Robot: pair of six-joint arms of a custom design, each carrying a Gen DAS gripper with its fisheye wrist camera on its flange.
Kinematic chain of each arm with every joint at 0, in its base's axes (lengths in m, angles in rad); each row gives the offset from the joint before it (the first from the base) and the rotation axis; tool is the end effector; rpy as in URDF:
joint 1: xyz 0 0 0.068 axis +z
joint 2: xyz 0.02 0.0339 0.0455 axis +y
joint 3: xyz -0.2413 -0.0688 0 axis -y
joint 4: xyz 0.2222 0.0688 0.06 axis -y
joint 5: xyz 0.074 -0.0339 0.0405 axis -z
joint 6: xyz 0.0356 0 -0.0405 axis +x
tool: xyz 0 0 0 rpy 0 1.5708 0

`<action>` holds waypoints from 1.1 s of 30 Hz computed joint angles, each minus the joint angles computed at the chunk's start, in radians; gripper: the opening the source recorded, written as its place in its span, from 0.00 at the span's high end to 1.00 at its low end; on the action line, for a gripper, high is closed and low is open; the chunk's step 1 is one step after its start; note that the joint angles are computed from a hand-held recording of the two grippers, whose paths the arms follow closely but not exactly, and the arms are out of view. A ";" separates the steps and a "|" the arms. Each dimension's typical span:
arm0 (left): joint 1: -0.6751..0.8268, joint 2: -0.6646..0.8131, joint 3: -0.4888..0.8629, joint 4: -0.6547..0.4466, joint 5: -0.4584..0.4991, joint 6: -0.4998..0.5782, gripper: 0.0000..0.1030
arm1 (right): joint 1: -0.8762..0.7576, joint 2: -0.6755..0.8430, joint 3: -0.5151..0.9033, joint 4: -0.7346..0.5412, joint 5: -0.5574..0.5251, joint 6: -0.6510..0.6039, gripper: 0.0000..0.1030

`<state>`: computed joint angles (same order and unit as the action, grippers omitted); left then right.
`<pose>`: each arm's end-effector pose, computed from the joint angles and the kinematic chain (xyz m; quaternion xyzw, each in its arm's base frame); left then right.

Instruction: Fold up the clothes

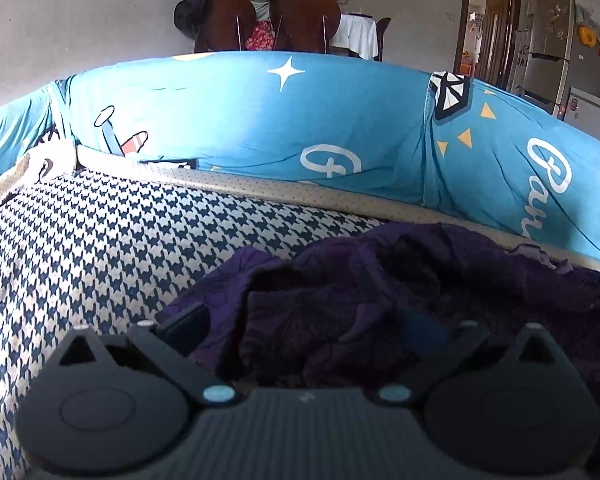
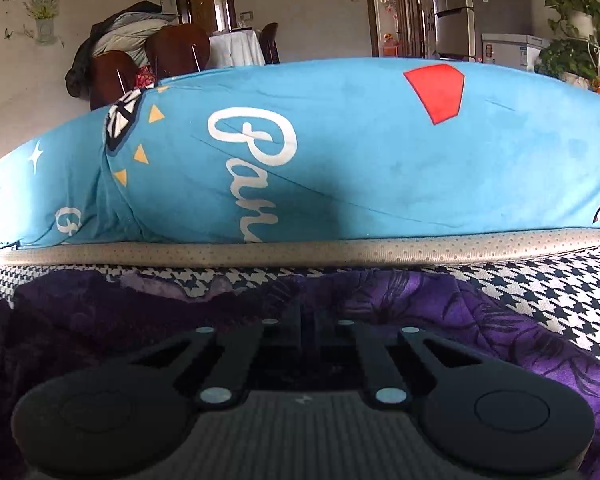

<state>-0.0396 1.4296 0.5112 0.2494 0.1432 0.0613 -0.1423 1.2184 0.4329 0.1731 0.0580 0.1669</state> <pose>0.2539 -0.0151 0.1445 0.0764 0.8950 -0.0597 0.4353 0.2233 -0.0341 0.1623 0.1498 0.8744 -0.0201 0.4612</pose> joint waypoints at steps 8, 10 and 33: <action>0.000 -0.009 0.010 -0.037 0.015 -0.002 0.00 | 0.003 -0.166 0.048 -0.302 -0.180 -0.049 0.92; 0.002 0.002 0.014 -0.042 0.016 -0.003 0.00 | 0.002 -0.154 0.064 -0.350 -0.179 -0.055 0.92; -0.017 0.103 0.063 -0.071 0.013 -0.012 0.00 | -0.032 0.106 0.161 -0.096 -0.199 -0.113 0.49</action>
<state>-0.0566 1.5323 0.5738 0.1786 0.1562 0.0490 -0.1746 1.3242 0.5936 0.0772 -0.1414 0.0543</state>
